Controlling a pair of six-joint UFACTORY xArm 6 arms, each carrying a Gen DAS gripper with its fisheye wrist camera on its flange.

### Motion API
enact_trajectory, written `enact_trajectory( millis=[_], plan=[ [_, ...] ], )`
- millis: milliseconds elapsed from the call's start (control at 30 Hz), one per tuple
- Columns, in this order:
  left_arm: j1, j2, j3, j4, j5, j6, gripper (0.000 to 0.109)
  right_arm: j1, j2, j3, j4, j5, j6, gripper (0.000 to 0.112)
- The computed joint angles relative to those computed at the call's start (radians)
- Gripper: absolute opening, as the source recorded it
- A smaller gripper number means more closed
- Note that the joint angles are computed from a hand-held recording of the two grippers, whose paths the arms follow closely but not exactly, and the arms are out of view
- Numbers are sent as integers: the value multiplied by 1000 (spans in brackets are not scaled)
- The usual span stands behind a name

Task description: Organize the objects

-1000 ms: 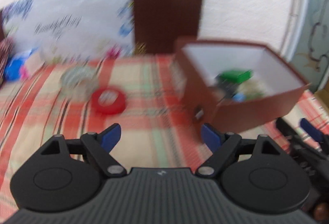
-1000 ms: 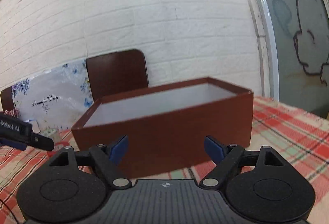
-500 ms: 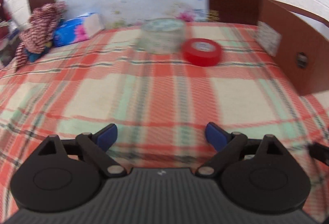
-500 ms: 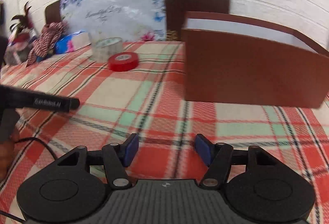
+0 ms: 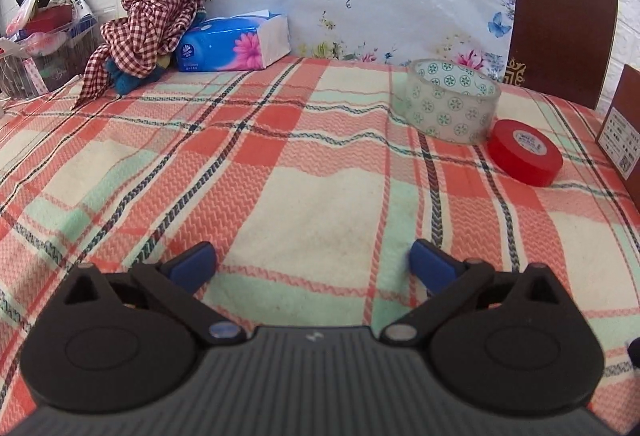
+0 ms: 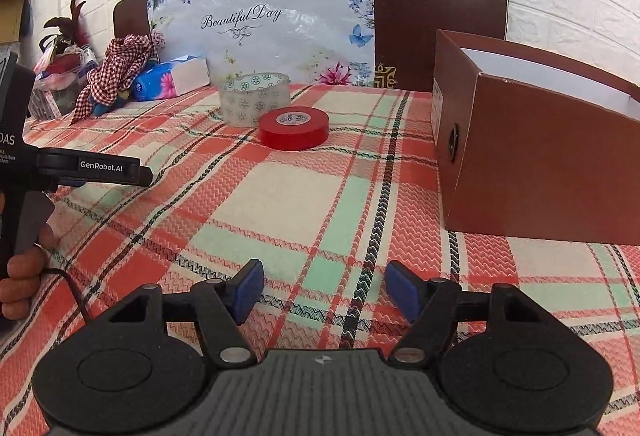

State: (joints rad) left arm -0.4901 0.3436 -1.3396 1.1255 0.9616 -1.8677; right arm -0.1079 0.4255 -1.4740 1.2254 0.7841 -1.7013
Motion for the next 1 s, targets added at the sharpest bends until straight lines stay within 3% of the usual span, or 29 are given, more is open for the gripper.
enact_trajectory(
  millis=[267,433,567,667,733,900,1000],
  plan=[
    [-3,-5,8,8,-7,-12,103,0,1,0,5,-5,-11,70],
    [-7,0,-1,7,-6,7,103,-7,7,-2,58,-50,29,62],
    [-30,18,-20,95,-107,106,100,-22,43,-50,57,-55,168,62],
    [-62,58,-68,133,-134,201,100,6,17,-13,45,-108,105,72],
    [-72,68,-79,141,-116,217,100,19,8,-4,32,-114,64,72],
    [-13,-8,19,115,-166,-17,100,67,78,-113,-29,-100,110,72],
    [11,-68,104,218,-201,-245,100,121,158,-226,-55,-114,133,72]
  ],
)
